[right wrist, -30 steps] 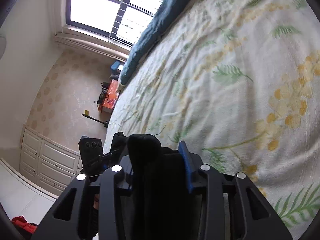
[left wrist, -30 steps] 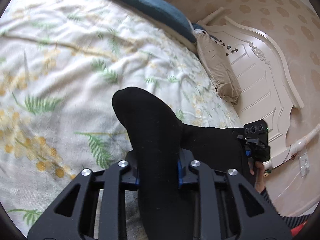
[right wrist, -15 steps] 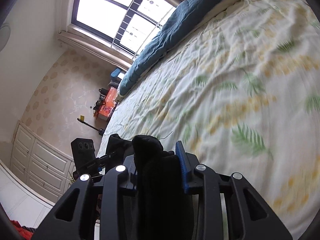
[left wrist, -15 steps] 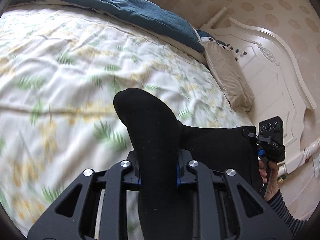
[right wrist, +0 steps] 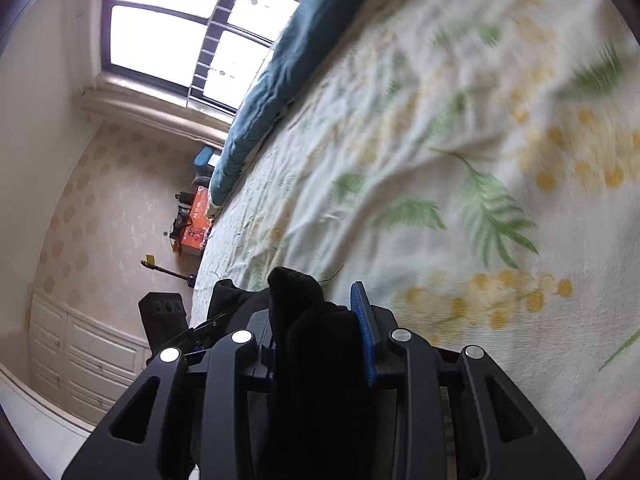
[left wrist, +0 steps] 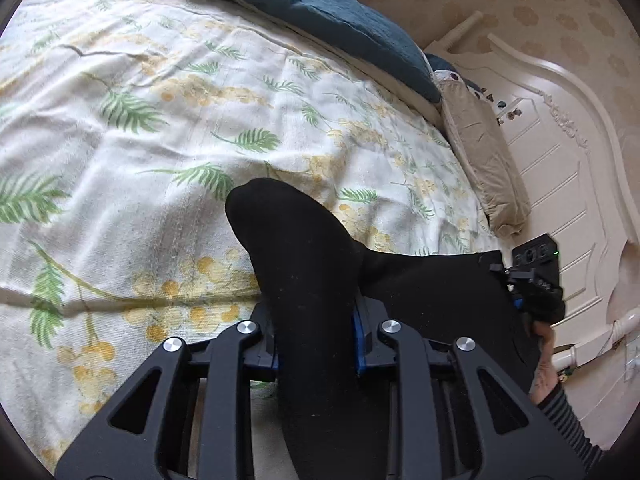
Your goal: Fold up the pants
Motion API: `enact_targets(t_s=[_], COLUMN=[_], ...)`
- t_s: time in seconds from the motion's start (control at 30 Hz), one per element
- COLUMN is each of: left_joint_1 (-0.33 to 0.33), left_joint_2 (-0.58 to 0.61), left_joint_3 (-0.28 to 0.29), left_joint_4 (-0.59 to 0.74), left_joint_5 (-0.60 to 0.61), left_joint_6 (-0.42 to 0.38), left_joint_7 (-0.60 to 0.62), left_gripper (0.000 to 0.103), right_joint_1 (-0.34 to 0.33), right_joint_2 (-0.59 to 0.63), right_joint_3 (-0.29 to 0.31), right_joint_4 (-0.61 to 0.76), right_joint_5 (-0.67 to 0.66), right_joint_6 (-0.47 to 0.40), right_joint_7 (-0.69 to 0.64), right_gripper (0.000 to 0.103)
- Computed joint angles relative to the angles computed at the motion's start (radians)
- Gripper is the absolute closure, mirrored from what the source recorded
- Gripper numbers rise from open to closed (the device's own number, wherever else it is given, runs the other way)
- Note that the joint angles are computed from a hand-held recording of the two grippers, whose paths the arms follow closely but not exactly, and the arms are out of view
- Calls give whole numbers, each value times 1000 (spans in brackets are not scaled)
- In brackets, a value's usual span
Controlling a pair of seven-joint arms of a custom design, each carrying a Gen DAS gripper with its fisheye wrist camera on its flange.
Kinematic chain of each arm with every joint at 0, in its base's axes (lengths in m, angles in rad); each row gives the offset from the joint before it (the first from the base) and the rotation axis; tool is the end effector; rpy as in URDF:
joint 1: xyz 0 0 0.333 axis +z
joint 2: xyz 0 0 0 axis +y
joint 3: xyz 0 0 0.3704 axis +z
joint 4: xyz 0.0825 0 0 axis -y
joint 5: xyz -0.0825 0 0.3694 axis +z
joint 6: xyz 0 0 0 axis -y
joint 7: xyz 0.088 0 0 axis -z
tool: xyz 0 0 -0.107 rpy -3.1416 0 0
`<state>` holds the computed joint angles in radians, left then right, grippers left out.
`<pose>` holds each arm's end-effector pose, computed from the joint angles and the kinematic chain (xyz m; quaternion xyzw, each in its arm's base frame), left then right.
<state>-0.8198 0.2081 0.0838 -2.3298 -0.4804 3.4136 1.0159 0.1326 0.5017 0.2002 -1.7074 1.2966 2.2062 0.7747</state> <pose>0.4508 -0.3408 0.4141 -0.7403 0.5286 -0.4145 0.0260 0.6569 0.2385 0.3856 -0.6696 0.5255 0.2832 0.4418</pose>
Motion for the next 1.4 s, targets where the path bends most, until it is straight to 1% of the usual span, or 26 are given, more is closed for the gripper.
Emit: enact_targets(t_s=[0.03,0.13,0.33,0.63,0.87,0.9,0.97,1.0,1.03,1.07,1.13,1.17,1.2,1.23,1.3,1.33,1.4], left_joint_1=[26,14,64,74,74,73,62,79,123,158,185,198,209,214,200,201,194], left_joint_2=[1,2,4,4,4,4,2,0,-2,-6,-15,-25,-35,-42,-61,-69,-78], left_joint_3=[-24,-14,-62,-78,-78,-78,-70,-88,-127,-160,-190,-210,-229,-240,-265,-288,-323], left_joint_4=[-4,-1,-8,-9,-8,-8,-7,-10,-18,-27,-43,-56,-71,-81,-118,-141,-177], left_joint_5=[17,8,33,21,17,16,7,24,64,97,124,138,148,151,120,115,85], left_joint_6=[9,6,27,34,32,33,28,29,39,49,67,77,90,99,137,167,228], left_joint_7=[-17,-9,-40,-34,-29,-29,-19,-29,-59,-89,-125,-149,-172,-183,-204,-230,-260], left_gripper=[78,77,76,76,75,75,70,67,62,61,50,47,43,40,37,36,35], right_joint_1=[-10,-13,-20,-21,-21,-21,-23,-24,-26,-29,-34,-34,-35,-37,-37,-42,-42], right_joint_2=[6,5,2,4,4,5,2,2,-1,-3,-17,-30,-46,-72,-113,-147,-199], right_joint_3=[4,6,-1,-5,-6,-6,-6,-6,-6,-5,-7,-10,-13,-18,-32,-40,-61], right_joint_4=[-4,-14,-24,-23,-22,-21,-25,-25,-26,-29,-41,-54,-71,-99,-143,-185,-251], right_joint_5=[19,38,44,47,48,47,50,51,53,57,63,65,70,77,83,88,90], right_joint_6=[-12,-16,-35,-43,-44,-44,-46,-47,-52,-59,-70,-68,-66,-62,-61,-71,-81], right_joint_7=[-4,-17,-23,-22,-22,-21,-21,-23,-25,-27,-24,-23,-25,-33,-48,-59,-73], right_gripper=[72,72,72,72,72,72,72,72,71,69,60,57,52,47,41,39,36])
